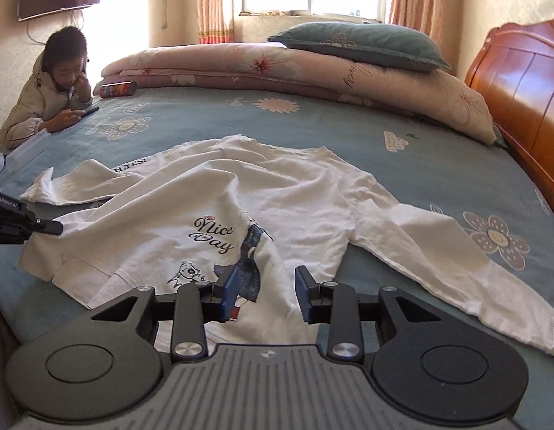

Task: Fold clothes
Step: 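Release the hem with the right gripper and smooth the shirt front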

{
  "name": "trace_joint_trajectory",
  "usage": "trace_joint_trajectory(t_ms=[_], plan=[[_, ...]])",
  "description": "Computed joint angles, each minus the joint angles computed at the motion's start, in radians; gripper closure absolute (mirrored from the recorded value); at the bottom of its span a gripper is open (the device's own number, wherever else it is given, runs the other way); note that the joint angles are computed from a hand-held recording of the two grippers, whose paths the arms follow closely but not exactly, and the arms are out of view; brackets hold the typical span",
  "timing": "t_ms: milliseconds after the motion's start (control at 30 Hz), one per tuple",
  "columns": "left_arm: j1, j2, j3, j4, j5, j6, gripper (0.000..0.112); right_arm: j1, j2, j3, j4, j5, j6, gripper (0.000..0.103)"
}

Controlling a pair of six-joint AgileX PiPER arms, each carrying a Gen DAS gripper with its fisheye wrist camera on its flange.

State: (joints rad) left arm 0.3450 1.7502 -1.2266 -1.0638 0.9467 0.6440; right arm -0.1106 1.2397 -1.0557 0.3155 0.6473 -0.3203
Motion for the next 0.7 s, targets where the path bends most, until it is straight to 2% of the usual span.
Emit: trace_joint_trajectory(t_ms=[100,233,267,367,467,533,567,633,667,700], plan=[[0.014,0.000,0.021,-0.024,-0.003,0.082,0.082,-0.181,0.026,0.033,0.225,0.076,-0.136,0.052],[0.024,-0.021,0.031,-0.055,0.026,0.179,0.057,-0.357,0.063,0.105,0.498,0.192,-0.316,0.048],[0.021,-0.028,0.034,-0.051,0.022,0.200,0.054,-0.381,0.070,0.129,0.554,0.214,-0.352,0.046],[-0.005,-0.050,0.046,-0.012,-0.035,0.248,0.050,-0.391,0.085,0.200,0.657,0.206,-0.449,0.043],[-0.032,-0.060,0.058,0.040,-0.120,0.241,0.046,-0.356,0.110,0.217,0.676,0.179,-0.473,0.043],[-0.021,-0.025,0.043,0.052,-0.102,0.218,0.046,-0.319,0.122,0.232,0.695,0.147,-0.508,0.043],[-0.012,-0.016,0.046,0.032,-0.092,0.239,0.045,-0.303,0.130,0.236,0.707,0.136,-0.529,0.044],[0.011,-0.009,0.058,-0.014,-0.064,0.287,0.045,-0.271,0.147,0.242,0.739,0.116,-0.560,0.056],[0.019,-0.003,0.053,-0.021,-0.042,0.293,0.045,-0.252,0.155,0.242,0.747,0.108,-0.565,0.071],[0.030,0.008,0.043,-0.029,-0.002,0.302,0.047,-0.246,0.156,0.240,0.735,0.102,-0.562,0.077]])
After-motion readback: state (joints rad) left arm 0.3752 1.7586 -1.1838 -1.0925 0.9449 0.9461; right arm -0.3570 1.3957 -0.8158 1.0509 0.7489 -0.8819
